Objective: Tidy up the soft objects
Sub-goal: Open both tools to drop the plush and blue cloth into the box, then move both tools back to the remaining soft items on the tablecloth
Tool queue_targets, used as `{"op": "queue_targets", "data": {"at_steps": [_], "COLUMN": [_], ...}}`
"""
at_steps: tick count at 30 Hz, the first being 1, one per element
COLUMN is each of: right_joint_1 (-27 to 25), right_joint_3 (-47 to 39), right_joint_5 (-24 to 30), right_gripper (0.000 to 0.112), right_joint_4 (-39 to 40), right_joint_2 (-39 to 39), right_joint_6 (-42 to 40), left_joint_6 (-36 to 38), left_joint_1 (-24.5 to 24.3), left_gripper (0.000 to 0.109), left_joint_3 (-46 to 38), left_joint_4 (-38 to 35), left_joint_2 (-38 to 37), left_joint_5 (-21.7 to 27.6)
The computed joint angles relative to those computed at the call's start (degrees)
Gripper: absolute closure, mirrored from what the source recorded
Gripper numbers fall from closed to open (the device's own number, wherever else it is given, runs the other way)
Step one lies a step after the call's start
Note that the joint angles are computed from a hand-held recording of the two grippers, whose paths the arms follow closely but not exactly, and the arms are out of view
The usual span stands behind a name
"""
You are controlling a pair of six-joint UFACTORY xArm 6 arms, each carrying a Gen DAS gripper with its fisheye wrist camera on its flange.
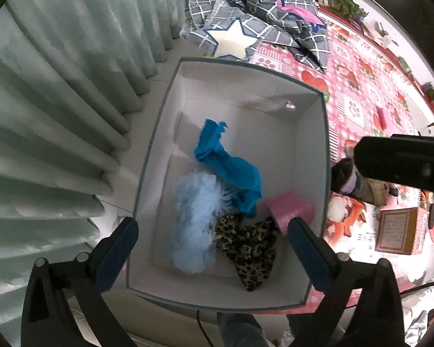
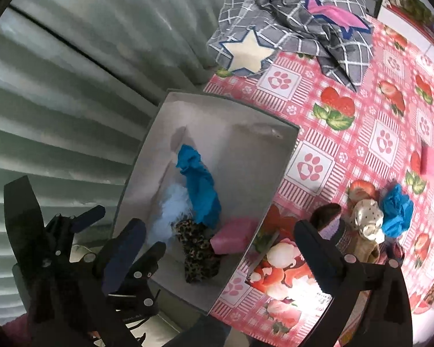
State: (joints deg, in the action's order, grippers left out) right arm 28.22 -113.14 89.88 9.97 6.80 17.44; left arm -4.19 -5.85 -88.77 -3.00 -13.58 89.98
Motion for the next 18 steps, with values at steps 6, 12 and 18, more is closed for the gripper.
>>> {"op": "queue_targets", "data": {"at_steps": [6,12,18], "right_joint_1": [-0.86,-2.52,-6.16], "right_joint_3": [2.19,5.37,9.08], "right_joint_5": [0.15,0.02,0.04], "right_gripper": [0.009,0.009,0.009], "right_joint_4": [1.37,2.76,5.07], "right_joint_2": [-1.93,-5.43,-10.04], "right_joint_6": [1.25,2.27,2.96], "left_joint_6": [-1.26,-1.40,-1.21], "left_joint_1": [0.02,-0.13,-2.58], "left_gripper": [0.006,0.006,0.006], "left_joint_3": [-1.42,-3.74,-7.84], "left_joint_4": [-1.08,-2.98,-4.87], "left_joint_2": [0.33,1.23,2.82], "left_joint_5": [0.86,2.47,3.93]}}
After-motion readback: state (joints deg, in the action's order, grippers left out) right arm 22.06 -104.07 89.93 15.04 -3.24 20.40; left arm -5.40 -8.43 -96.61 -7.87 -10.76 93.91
